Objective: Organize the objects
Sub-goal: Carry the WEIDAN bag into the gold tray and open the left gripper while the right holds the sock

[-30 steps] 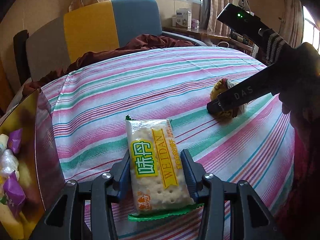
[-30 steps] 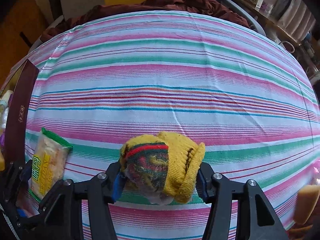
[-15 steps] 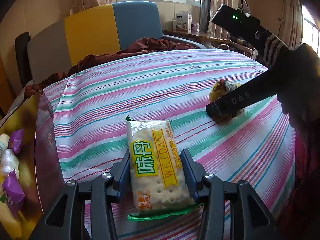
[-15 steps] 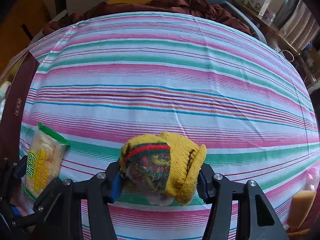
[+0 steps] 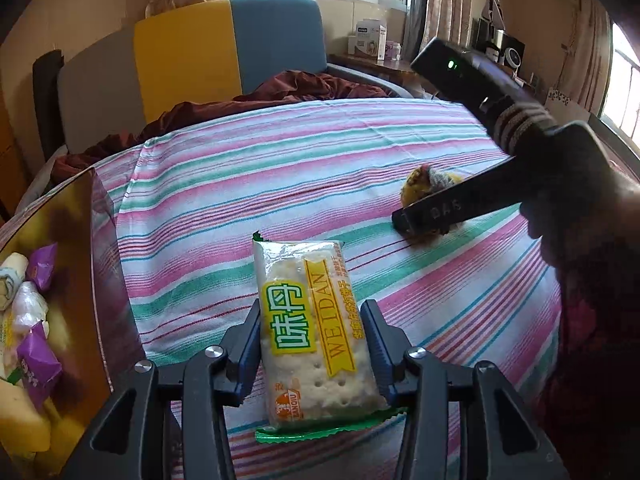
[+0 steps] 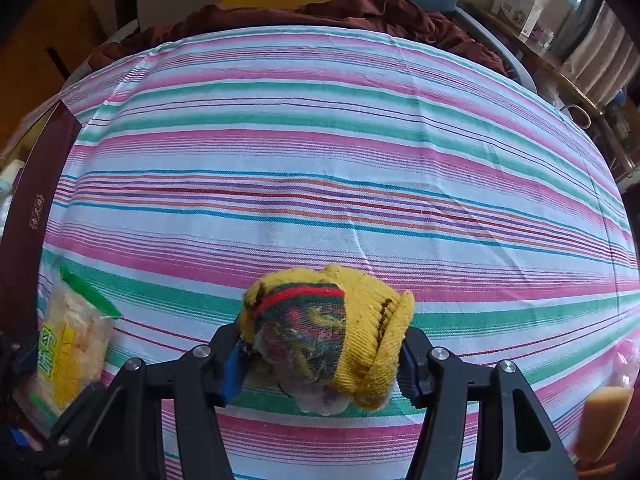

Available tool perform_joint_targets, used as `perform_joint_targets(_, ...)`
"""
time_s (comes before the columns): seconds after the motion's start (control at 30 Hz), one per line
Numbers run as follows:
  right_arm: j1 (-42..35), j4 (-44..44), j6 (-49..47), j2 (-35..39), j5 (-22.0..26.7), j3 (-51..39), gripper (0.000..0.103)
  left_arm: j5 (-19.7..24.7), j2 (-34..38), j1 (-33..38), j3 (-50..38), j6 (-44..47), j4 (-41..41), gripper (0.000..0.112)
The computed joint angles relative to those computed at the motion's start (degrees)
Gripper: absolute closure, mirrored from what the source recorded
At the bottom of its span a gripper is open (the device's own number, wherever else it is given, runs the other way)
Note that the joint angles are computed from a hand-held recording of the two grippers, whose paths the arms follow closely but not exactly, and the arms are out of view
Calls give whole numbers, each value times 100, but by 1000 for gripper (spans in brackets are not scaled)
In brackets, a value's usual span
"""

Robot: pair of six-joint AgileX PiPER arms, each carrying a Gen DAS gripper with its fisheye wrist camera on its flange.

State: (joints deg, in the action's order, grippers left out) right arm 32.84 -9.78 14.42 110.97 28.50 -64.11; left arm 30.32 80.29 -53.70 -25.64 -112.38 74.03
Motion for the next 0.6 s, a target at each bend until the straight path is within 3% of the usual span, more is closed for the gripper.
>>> perform_joint_targets(0.23,50,-135,85,58,75,-125,43,795,-966,-314,-129,1035,-1178,65)
perform_joint_targets(0.4,150,-258,247,73,54,-107,43,1575,-1547,-656,-146,1344,-1533,65)
perform_joint_targets(0.6,-60,-74,-90,132,37,-202,42,2063,-2311,-744,106,1483,-1807,65)
